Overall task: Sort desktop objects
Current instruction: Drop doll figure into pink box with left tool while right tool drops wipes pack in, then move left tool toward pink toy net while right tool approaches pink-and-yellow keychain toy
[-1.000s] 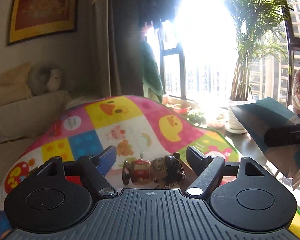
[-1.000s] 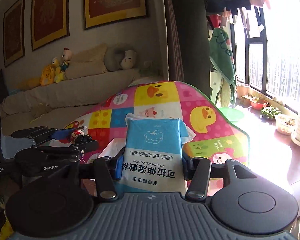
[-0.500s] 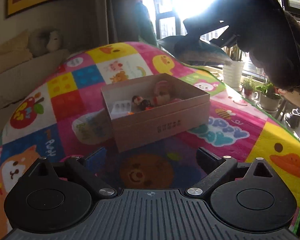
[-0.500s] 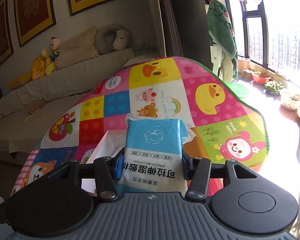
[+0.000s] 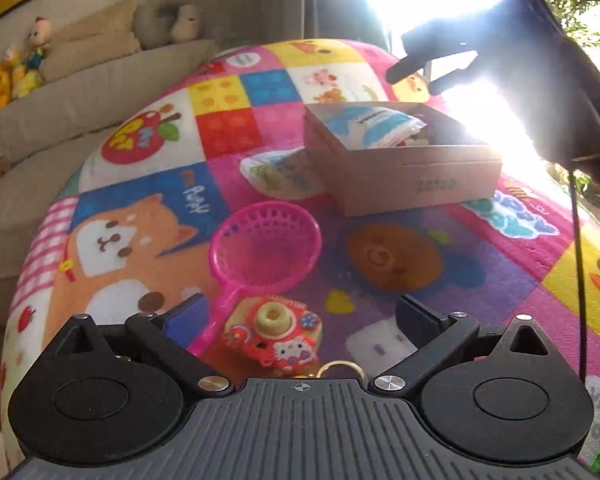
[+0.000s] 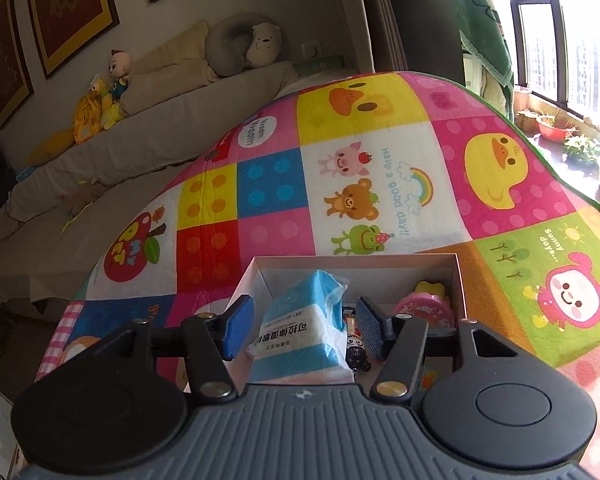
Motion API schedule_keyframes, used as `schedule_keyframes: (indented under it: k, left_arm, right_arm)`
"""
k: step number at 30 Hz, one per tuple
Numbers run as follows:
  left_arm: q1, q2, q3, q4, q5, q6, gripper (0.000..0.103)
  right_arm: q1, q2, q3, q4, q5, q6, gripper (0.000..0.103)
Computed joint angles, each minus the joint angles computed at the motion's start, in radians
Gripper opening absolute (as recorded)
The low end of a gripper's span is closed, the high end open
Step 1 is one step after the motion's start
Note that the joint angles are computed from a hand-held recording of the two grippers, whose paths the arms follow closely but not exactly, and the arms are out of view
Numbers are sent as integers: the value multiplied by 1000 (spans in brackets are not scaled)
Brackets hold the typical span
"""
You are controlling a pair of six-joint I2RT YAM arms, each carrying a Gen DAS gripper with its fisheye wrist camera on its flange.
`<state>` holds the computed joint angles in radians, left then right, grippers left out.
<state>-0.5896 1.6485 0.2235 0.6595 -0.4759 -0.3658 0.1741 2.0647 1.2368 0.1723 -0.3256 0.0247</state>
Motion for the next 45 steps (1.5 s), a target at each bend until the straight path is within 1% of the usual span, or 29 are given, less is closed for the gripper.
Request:
schedule_keyframes:
  k: [3,5,8,10,13,15,18,19,21,22,23,25,26,28,31,34,38,41,45]
  left_arm:
    - [31,-22,-18,-33,27,-39,102]
    - [35,-48,-31,-44,74,-47,102]
    - [15,-32,-26,-23,129,-38,102]
    - [-20,17,17,-33,102,-54,103]
    - [-54,80,85,-60,67,-67,103]
    - [-63,112,122,-60,68,-66,103]
    - [-67,155,162,-12,136,-38,103]
    - [-70,161,167,9,171,-26,103]
    - [-74,168,176,42,282,-1,103]
    - [-82,171,179,54,317,7,103]
    - [-99,173,181,60,329,18,103]
    - [-133,167,184,44,284,37,103]
    - [-144,160,184,28,249,38,103]
    - [-139,131,173,-6,212,23,103]
    - [-98,69,149,-73,158,5,103]
    - [-55,7,127,-137,99,-9,103]
    - [0,-45,108,-174,61,-26,103]
    - [24,-51,109,-195,43,-41,103]
    - [20,-36,97,-181,35,-45,103]
  right_arm:
    - [-12,-75,-147,82,4,-83,67]
    - [-23,-120,-231,112,0,-139,68]
    - [-47,-180,-341,147,-29,-203,74]
    - [-60,-216,-410,179,-36,-231,76]
    - [-94,-265,-491,216,-54,-239,79]
    - [-126,-293,-540,244,-69,-232,86]
    - [-167,-312,-597,285,-76,-229,89]
    - [-180,-308,-609,294,-73,-229,89]
    - [-197,-297,-622,297,-67,-229,89]
    - [-204,-291,-625,295,-66,-229,89]
    - [-209,-285,-629,291,-66,-231,89]
    - [-214,-281,-635,283,-71,-246,89]
    - [-215,-282,-642,284,-73,-257,89]
    - [-210,-287,-658,285,-81,-276,89]
    - [-189,-289,-675,254,-114,-300,89]
    - [-135,-286,-703,236,-141,-359,89]
    - [-52,-276,-727,217,-161,-429,89]
    - [9,-272,-737,231,-124,-453,89]
    - [27,-273,-774,393,21,-443,88]
